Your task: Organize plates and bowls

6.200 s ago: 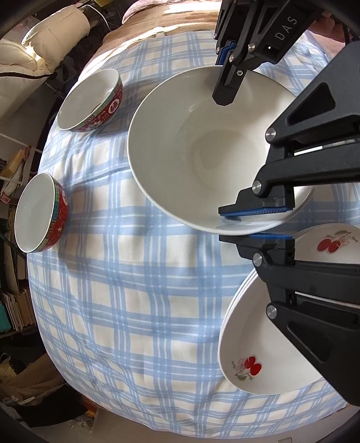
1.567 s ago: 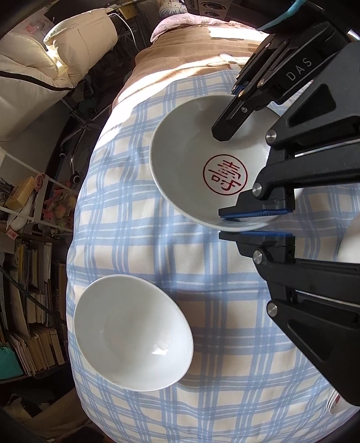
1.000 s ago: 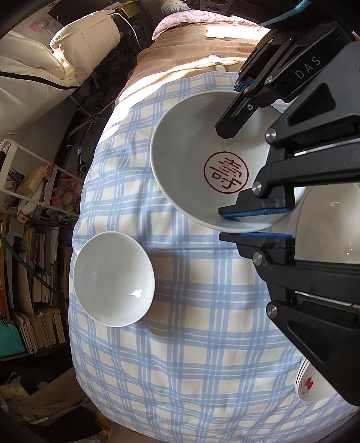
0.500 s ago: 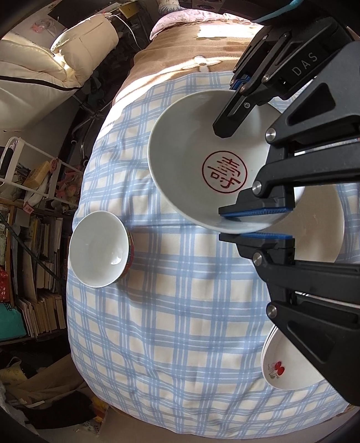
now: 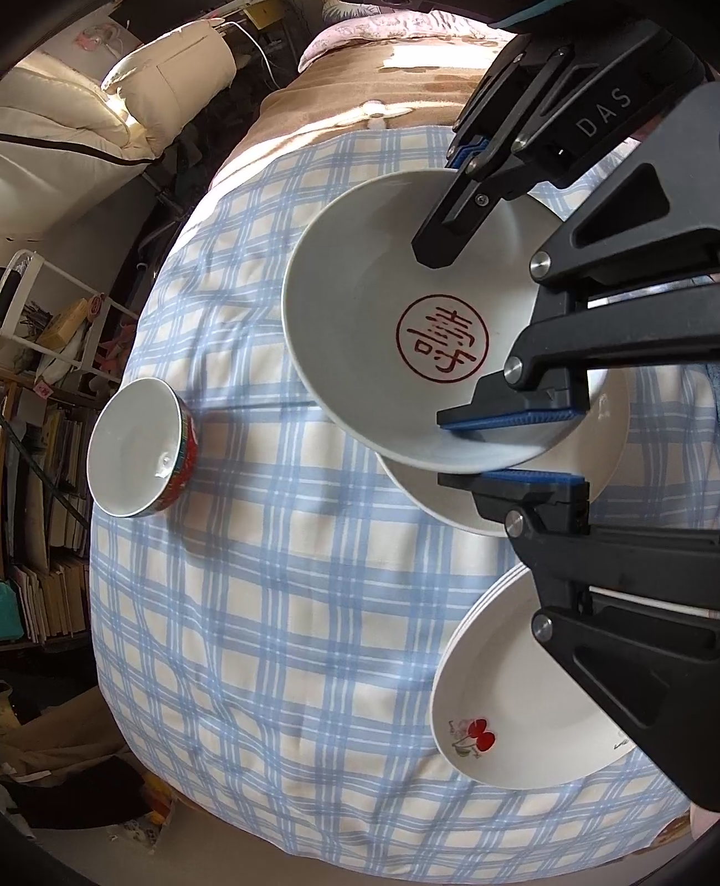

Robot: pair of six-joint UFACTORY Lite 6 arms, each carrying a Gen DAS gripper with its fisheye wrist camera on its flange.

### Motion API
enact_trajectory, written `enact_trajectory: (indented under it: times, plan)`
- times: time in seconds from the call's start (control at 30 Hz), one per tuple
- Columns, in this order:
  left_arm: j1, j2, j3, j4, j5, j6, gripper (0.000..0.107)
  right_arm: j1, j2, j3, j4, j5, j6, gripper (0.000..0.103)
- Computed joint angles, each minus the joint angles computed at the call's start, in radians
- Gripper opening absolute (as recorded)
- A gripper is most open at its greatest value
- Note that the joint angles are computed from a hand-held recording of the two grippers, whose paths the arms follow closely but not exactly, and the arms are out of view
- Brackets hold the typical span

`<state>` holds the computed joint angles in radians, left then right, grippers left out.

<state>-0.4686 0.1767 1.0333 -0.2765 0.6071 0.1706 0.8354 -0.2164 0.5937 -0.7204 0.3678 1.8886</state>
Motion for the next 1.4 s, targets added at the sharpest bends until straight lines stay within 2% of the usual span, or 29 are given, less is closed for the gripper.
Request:
enact_trajectory:
  times: [0.1,0.3,0.4,0.5,0.8,1.13,1.27,1.4]
  plan:
    - [0.018,-0.019,-0.05,-0.036,-0.033,0.048,0.013,0.038,0.037,0.017,-0.03,0.018,0.044,0.015]
    - [0.007,-0.047,-0.116,-0.001,-0.107,0.024,0.013,0.091,0.119,0.052,-0.057,0.031,0.099,0.015]
    - [0.022,-0.039,-0.133,-0.056,-0.105,0.082,0.013,0.095,0.126,0.052,-0.052,0.029,0.098,0.015]
    - [0.034,-0.019,-0.14,-0.102,-0.1,0.128,0.013,0.075,0.109,0.016,-0.058,-0.021,0.122,0.015]
    - [0.029,0.012,-0.142,-0.098,-0.119,0.127,0.013,0.059,0.166,0.032,-0.017,-0.052,0.047,0.015]
    - [0.004,0.039,-0.102,-0.013,-0.086,0.067,0.014,0.064,0.206,0.083,0.034,0.01,-0.064,0.014]
    - [-0.032,0.025,-0.109,0.139,-0.106,-0.061,0.012,0.059,0.202,0.081,0.055,-0.001,-0.085,0.014]
    - [-0.022,0.033,-0.102,0.119,-0.098,-0.039,0.013,0.06,0.213,0.088,0.082,0.005,-0.115,0.014]
